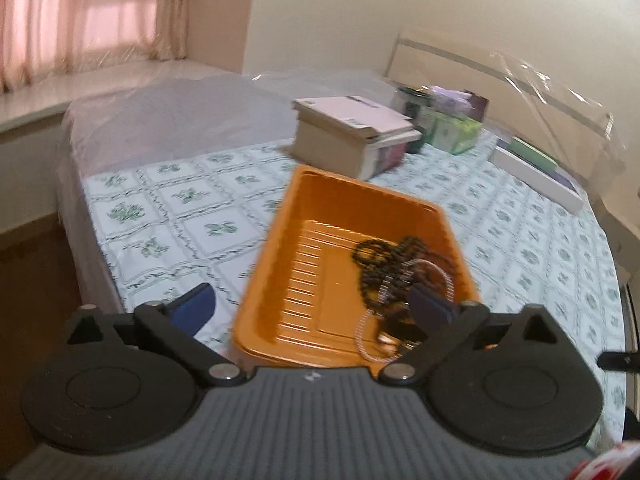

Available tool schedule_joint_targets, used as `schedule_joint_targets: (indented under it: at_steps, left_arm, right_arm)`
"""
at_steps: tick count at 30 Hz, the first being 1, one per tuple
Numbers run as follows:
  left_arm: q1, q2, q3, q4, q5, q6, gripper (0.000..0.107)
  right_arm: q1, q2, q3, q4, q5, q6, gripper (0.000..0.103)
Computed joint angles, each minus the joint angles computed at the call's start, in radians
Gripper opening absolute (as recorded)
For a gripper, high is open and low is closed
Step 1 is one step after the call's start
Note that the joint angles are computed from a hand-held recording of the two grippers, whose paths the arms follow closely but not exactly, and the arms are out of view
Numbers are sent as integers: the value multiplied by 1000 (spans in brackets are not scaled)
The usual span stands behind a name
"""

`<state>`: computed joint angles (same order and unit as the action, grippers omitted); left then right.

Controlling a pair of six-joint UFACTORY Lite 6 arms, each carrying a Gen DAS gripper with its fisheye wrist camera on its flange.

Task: Organize jewelry
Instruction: 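Set the orange tray down on the bed with the left tool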

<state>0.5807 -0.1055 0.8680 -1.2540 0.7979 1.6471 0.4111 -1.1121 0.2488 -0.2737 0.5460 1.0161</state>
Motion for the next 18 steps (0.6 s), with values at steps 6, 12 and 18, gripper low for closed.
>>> schedule_joint_targets:
  at_steps: [6,12,18]
  left_arm:
    - [-32,-255,-182,117,16,-74,103]
    - [-84,-474,-307,265,45,-239,103]
    - [-285,-656,-381,453,-60,-560,102]
  right_arm:
    - [240,19,30,-278,105,352,69]
    - [405,45,91,-390,236,457,70]
    - [386,51,124,-329,287,330,71]
